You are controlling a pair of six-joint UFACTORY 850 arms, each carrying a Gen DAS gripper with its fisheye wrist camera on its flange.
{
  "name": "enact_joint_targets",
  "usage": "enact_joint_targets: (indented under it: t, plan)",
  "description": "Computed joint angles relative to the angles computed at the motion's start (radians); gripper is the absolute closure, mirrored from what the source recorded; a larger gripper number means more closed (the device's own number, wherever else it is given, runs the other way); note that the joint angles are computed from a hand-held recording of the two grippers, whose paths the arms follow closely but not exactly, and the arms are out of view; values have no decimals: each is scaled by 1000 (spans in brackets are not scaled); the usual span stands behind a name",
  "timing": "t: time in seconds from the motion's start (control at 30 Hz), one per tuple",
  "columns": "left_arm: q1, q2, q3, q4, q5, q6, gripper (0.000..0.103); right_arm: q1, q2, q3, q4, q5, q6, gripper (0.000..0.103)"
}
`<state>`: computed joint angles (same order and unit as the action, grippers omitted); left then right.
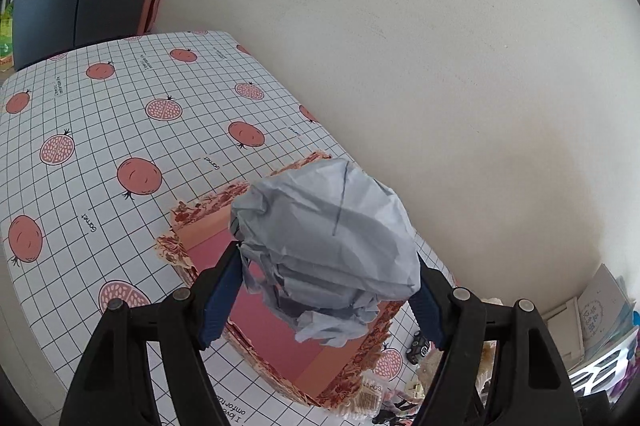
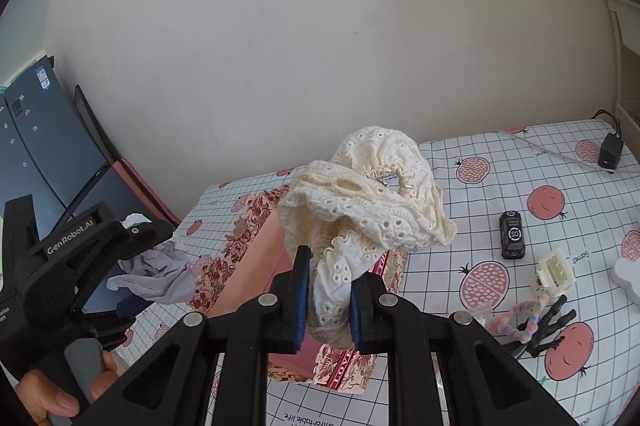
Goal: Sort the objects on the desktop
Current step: 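Lift the paper with the left tool while the right tool carries the lace toward the pink box, then open the right tool to drop the lace into the box while the left tool releases the paper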
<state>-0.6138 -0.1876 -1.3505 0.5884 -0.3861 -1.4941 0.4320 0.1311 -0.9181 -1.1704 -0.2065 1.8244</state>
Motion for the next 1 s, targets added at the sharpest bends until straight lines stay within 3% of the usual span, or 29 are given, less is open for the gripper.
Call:
enact_joint_targets:
  t: [0.33,1.0]
  plan:
    - [23,1,6,-25,-40,39,26,34,-66,-42,58,15,-77,85]
    - [36,-75,-33,-239,-88,234,24,51,-118,-70,386,9,-420,82]
